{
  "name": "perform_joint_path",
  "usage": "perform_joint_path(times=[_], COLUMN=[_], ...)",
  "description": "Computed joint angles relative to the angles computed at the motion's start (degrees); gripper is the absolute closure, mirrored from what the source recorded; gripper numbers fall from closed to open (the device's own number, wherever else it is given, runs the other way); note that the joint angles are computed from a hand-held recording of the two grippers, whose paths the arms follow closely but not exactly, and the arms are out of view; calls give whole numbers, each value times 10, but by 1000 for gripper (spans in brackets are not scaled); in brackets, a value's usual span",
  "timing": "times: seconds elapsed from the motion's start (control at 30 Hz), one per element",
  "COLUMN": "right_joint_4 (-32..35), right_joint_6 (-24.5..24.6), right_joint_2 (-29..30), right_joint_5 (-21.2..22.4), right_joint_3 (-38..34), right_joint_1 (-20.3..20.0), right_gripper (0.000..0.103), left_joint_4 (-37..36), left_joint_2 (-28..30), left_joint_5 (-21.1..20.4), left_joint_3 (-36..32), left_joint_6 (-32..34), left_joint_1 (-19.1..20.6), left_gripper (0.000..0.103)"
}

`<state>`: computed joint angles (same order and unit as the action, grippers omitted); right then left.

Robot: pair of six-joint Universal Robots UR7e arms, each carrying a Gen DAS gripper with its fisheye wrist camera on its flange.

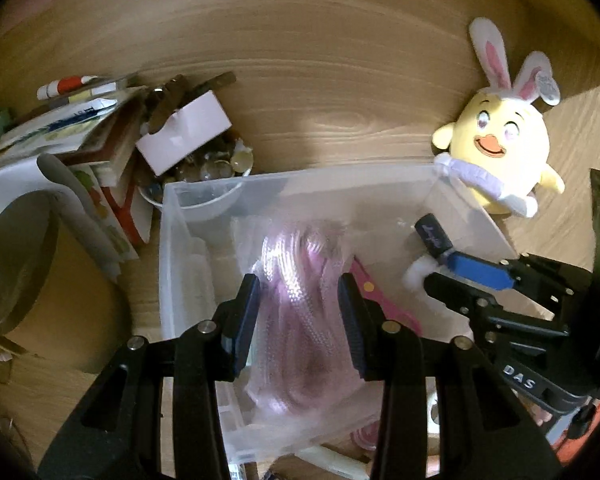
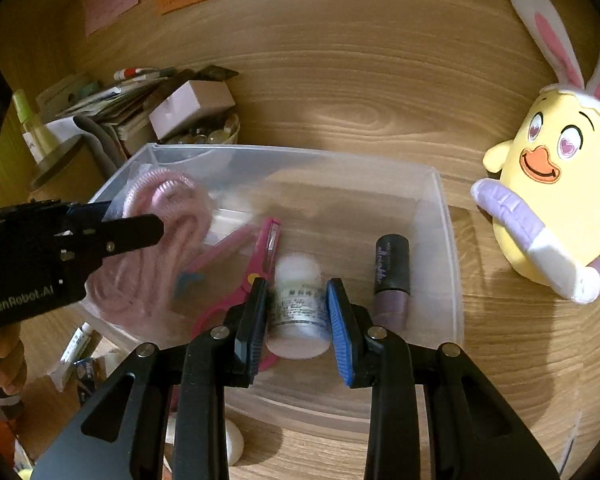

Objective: Organize objects
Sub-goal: 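Place the pink rope bag and white bottle into the box, opening both tools, then grasp the white toothpaste tube with the left tool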

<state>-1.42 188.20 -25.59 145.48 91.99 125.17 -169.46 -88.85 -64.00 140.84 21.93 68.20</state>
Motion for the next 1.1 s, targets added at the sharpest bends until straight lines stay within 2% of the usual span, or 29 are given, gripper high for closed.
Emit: perform_joint_path(times=[0.17, 0.23, 0.3, 0.43, 0.5, 0.63, 0.8, 1.1], right_joint_4=[22, 18, 6, -8, -20, -25, -19, 7], right_joint_6=[16, 19, 16, 13, 13, 21, 38, 88], right_joint_2=[4, -3, -10, -18, -25, -28, -17, 15], right_joint_5=[8, 6, 10, 30, 34, 50, 64, 43], right_joint_3=[-10, -3, 6, 19, 28, 37, 37, 34], right_joint_1=[7, 12, 22, 52, 65, 97, 123, 128], right_gripper=[71, 63, 57, 42, 36, 33, 32, 31], left_joint_4=[12, 12, 6, 11, 16, 28, 66, 72], left_joint_2=[-44, -65, -87, -142, -170, -219, -265, -276], left_joint_5=[-8, -2, 6, 19, 26, 37, 36, 38], left_joint_3=[16, 28, 43, 70, 82, 104, 119, 136], left_joint_6=[6, 9, 9, 12, 12, 18, 26, 55], left_joint_1=[-16, -28, -42, -64, -74, -83, -69, -9], left_gripper=[62, 55, 40, 25, 11, 7, 4, 4])
